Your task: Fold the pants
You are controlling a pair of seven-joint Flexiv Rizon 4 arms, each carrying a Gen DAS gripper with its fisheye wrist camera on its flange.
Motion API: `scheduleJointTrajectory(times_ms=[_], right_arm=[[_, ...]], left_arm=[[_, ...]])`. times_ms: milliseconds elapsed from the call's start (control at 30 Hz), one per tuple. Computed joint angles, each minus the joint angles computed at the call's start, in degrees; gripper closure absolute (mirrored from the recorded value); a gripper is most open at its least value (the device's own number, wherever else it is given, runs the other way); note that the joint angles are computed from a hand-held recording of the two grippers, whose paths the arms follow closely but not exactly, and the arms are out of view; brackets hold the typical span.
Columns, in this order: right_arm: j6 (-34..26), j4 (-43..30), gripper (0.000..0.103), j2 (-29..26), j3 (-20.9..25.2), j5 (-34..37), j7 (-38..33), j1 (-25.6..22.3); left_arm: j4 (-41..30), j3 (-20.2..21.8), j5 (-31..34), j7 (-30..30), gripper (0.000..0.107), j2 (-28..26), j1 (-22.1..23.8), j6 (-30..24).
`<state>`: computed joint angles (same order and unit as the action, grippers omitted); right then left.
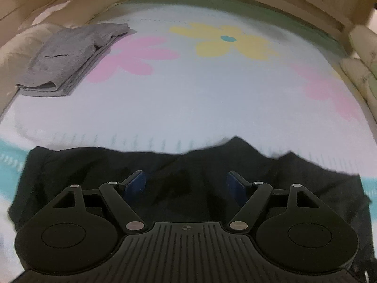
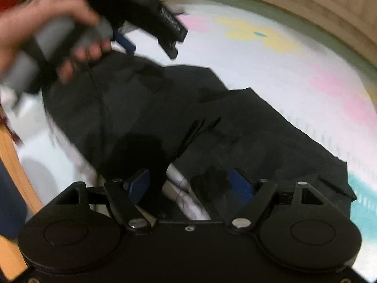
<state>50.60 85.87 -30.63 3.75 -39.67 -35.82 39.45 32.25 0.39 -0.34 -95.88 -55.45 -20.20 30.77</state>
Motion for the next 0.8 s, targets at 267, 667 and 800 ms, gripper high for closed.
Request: scheduleJointTrajectory(times_ms=[267,667,800], right_arm=[[0.8,1.7,0.041,-0.9,-2.1,-7.4,0.1,1.5],[7.1,3.4,0.074,0.6,-3.4,-7.8,10.3,0.7],[9.0,-0.2,0.074,-1.5,-3.2,-6.7,12.8,0.2]], left_arm=[[9.2,1.2,2.8,4.1,0.031,6.4,0.9,3.2],[13.5,0.4,1.0,-2.1,0.032,8.1,3.5,5.5],[14.9,0.1,0.1,-3.0,0.031,8.5,4.0,6.6]])
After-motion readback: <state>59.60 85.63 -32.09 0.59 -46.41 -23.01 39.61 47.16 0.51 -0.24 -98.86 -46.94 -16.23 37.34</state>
